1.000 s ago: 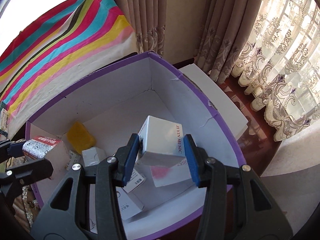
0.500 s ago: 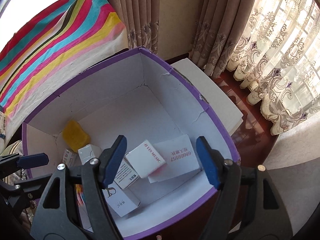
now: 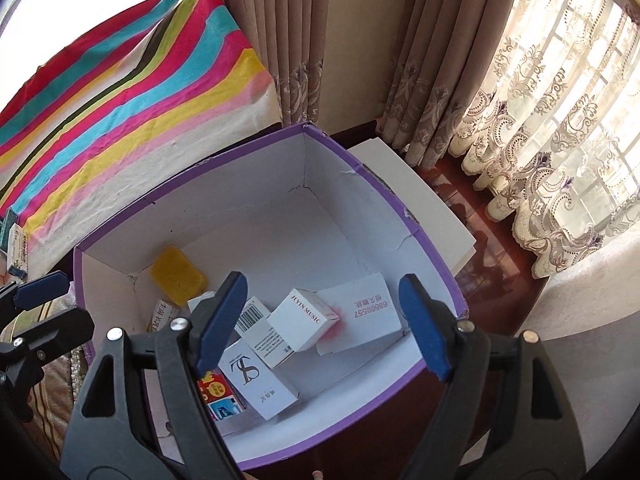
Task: Organize objects
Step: 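Lower both boxes into the purple box and open both grippers, then move both grippers back over the remaining boxes on the cloth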
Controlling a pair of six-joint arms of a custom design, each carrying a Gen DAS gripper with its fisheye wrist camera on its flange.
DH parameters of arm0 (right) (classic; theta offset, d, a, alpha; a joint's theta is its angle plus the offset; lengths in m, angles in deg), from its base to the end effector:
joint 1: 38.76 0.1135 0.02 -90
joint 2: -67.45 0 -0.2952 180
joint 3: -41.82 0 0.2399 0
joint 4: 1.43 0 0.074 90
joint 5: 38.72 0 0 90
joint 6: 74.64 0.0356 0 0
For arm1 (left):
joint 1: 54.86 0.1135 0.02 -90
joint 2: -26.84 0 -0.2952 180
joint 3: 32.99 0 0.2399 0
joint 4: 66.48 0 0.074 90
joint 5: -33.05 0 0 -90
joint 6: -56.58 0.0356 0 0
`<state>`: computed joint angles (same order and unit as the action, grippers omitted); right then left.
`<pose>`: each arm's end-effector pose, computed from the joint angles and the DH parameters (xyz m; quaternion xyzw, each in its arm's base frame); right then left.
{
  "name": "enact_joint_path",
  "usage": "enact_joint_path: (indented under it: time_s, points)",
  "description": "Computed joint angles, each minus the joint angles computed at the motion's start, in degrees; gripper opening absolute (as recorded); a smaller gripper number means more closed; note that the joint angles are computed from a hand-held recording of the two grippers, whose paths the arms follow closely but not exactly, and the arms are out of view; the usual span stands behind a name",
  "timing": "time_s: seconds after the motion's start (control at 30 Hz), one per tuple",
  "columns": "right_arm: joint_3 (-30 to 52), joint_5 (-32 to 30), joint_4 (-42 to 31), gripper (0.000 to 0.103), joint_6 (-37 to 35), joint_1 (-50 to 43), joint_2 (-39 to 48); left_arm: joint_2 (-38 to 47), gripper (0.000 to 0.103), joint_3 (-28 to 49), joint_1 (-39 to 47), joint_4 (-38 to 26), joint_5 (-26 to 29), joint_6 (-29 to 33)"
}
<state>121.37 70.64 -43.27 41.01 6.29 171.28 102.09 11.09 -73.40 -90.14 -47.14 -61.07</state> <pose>0.2576 0.2413 0.2031 -0.1282 0.9565 -0.0162 0.2615 0.2000 -0.0735 0.1856 -0.0497 0.9488 -0.1931 0.2449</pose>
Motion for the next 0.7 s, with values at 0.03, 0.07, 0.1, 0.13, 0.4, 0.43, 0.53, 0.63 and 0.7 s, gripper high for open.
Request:
enact_joint_path:
  time_s: [0.03, 0.07, 0.1, 0.13, 0.4, 0.43, 0.53, 0.63, 0.7]
  points:
    - [0.59, 0.45, -0.67, 0.081, 0.20, 0.67, -0.15, -1.28, 0.083, -0.23, 0.00, -0.77, -0.93, 0.45]
    - [1.19, 0.75, -1.28, 0.081, 0.43, 1.36, -0.28, -2.98, 0.083, -0.50, 0.16, -1.77, -1.26, 0.79]
    - [1.78, 1.02, -1.79, 0.081, 0.61, 2.10, -0.38, -4.92, 0.083, -1.33, 0.96, -1.85, -0.64, 1.32]
    - [2.38, 1.32, -2.20, 0.081, 0.65, 2.83, -0.39, -6.81, 0.083, -1.86, 1.60, -2.56, -0.85, 1.61]
    - [9.48, 2.38, -4.97, 0.082, 0.89, 9.75, 3.14, -22.00, 0.083, -4.55, 11.90, -12.60, -5.99, 5.86]
    - [10.58, 2.54, -5.26, 0.082, 0.83, 10.87, 3.96, -23.69, 0.083, -4.82, 14.67, -13.72, -5.17, 7.27]
    - [13.88, 2.17, -5.41, 0.082, 0.14, 13.73, 6.41, -27.89, 0.083, -5.44, 24.28, -16.80, -1.34, 11.83]
    - [16.86, 1.68, -5.63, 0.082, -0.16, 16.03, 8.75, -29.51, 0.083, -5.80, 34.92, -18.77, 4.38, 17.40]
    - [18.73, 0.38, -5.73, 0.082, 0.37, 16.85, 10.22, -30.81, 0.083, -6.07, 40.97, -20.73, 7.26, 20.80]
